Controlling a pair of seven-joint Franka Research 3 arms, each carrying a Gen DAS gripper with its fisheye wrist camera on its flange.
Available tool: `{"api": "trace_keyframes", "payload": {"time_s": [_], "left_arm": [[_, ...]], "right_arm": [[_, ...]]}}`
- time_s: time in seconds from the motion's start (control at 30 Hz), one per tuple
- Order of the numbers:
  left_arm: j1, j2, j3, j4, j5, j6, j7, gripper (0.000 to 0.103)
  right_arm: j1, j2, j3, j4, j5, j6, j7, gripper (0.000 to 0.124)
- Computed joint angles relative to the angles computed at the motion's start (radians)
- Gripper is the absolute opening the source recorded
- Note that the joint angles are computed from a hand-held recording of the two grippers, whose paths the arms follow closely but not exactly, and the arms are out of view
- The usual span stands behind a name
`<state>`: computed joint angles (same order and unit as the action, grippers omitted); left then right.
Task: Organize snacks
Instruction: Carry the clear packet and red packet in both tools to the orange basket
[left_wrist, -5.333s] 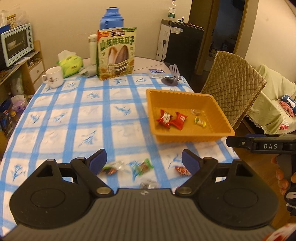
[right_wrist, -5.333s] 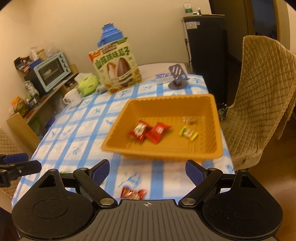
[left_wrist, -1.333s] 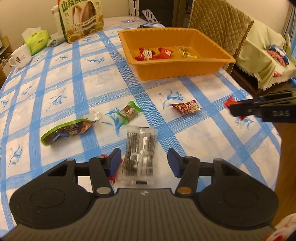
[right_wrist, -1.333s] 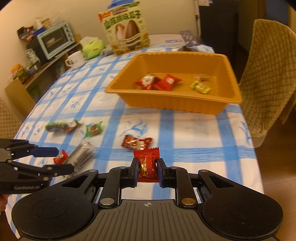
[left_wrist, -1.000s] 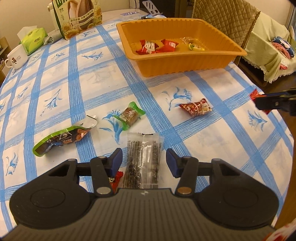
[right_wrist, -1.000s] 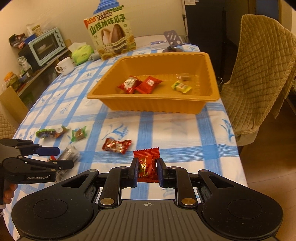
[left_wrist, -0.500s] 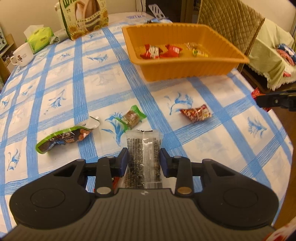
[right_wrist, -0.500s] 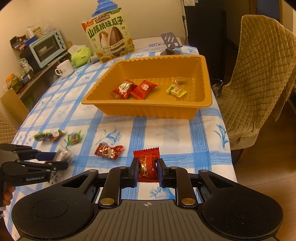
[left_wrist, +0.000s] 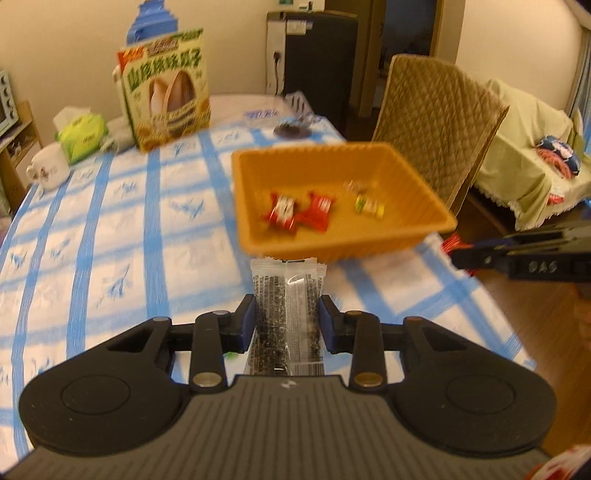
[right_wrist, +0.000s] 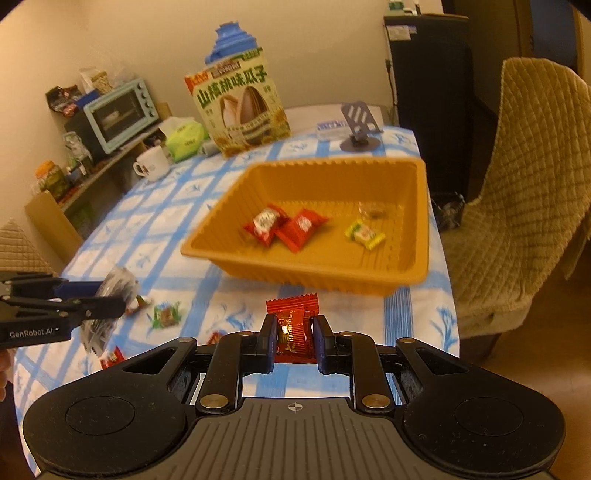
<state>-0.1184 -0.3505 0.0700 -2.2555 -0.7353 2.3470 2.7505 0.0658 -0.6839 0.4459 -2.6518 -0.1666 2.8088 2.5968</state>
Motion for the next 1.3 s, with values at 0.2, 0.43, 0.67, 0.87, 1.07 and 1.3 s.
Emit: {"api": "trace_keyframes", "payload": {"time_s": [0.2, 0.43, 0.67, 0.87, 1.07, 1.3], "left_arm": [[-0.038, 0.041, -0.033, 0.065, -0.048, 0.034, -0.006, 0.033], [-0.069, 0.121, -0.087, 0.156, -0.083, 0.079, -0.019, 0.033], [-0.076, 0.201, -0.146, 0.237, -0.083, 0.104, -0.055, 0.033], [-0.076, 0.26, -0.19, 0.29, -0.066, 0.116, -0.1, 0.033], [-0.073, 0.318, -0.23, 0.317, -0.015, 0.138, -0.184, 0.033], [-0.06, 0.373, -0.261, 0.329, 0.065, 0.155, -0.287, 0.033]], "right_arm": [[-0.021, 0.023, -0.04, 0.008, -0.002, 0.074, -0.066, 0.021], [-0.069, 0.058, -0.068, 0.024, 0.016, 0.132, -0.159, 0.021], [-0.119, 0.108, -0.09, 0.048, 0.036, 0.161, -0.242, 0.021], [-0.146, 0.154, -0.109, 0.066, 0.052, 0.167, -0.285, 0.021], [-0.155, 0.185, -0.117, 0.076, 0.061, 0.163, -0.295, 0.021], [-0.147, 0.227, -0.135, 0.087, 0.06, 0.156, -0.297, 0.021]]}}
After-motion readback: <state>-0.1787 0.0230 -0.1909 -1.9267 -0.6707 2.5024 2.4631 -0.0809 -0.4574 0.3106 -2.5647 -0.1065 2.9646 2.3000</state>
